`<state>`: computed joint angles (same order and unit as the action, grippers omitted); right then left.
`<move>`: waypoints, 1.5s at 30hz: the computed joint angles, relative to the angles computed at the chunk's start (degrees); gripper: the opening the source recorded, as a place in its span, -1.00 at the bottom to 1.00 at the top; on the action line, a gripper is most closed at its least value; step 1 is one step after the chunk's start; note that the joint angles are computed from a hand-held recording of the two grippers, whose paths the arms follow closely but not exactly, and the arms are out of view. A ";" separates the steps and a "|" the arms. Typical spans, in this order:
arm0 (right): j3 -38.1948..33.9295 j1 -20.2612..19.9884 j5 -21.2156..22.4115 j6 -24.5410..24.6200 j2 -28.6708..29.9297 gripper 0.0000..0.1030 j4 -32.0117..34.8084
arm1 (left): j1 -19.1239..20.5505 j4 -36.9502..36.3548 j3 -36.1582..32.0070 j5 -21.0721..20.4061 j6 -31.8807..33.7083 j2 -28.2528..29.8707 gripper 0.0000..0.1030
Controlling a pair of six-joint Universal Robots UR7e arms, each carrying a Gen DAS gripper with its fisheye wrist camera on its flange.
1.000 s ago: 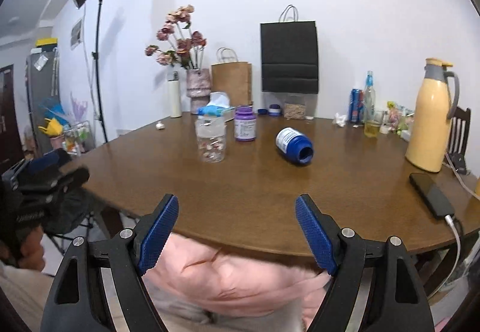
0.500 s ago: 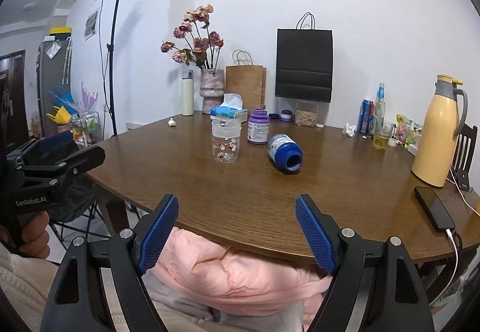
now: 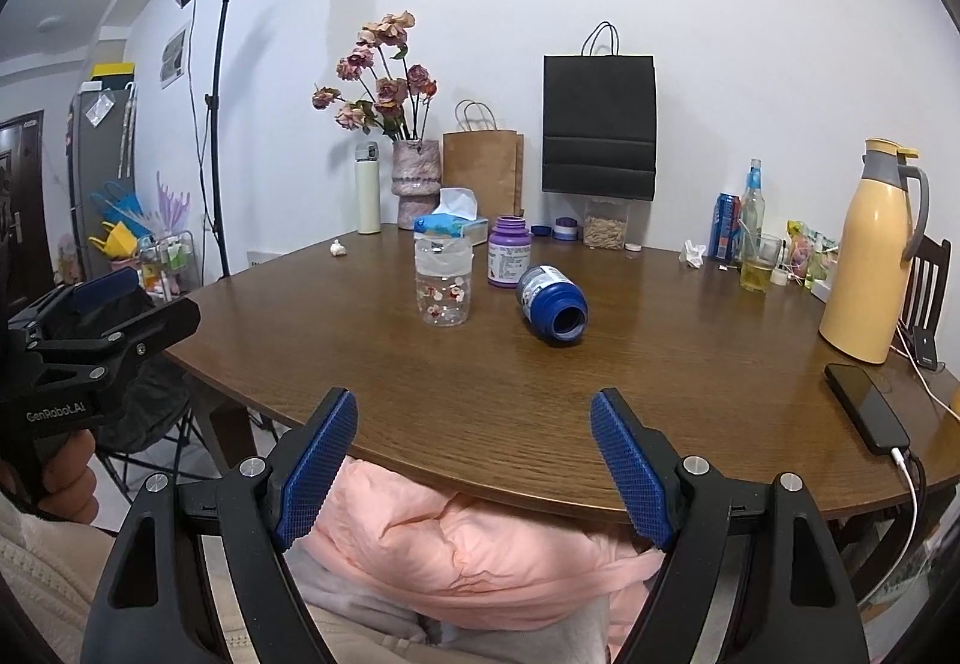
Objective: Flip cup upright
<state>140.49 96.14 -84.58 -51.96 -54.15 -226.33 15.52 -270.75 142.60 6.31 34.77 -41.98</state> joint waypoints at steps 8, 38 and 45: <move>-0.05 0.03 -0.15 0.10 0.09 0.64 0.17 | 0.16 -0.63 -0.04 -0.28 1.03 -0.34 1.00; 0.22 -0.24 0.71 0.59 -0.22 0.64 -0.40 | 0.34 2.18 0.48 -1.10 -1.74 -0.37 1.00; 0.34 -0.21 0.86 1.12 -0.61 0.64 -0.46 | 0.39 7.36 1.80 -1.56 -7.55 -0.84 1.00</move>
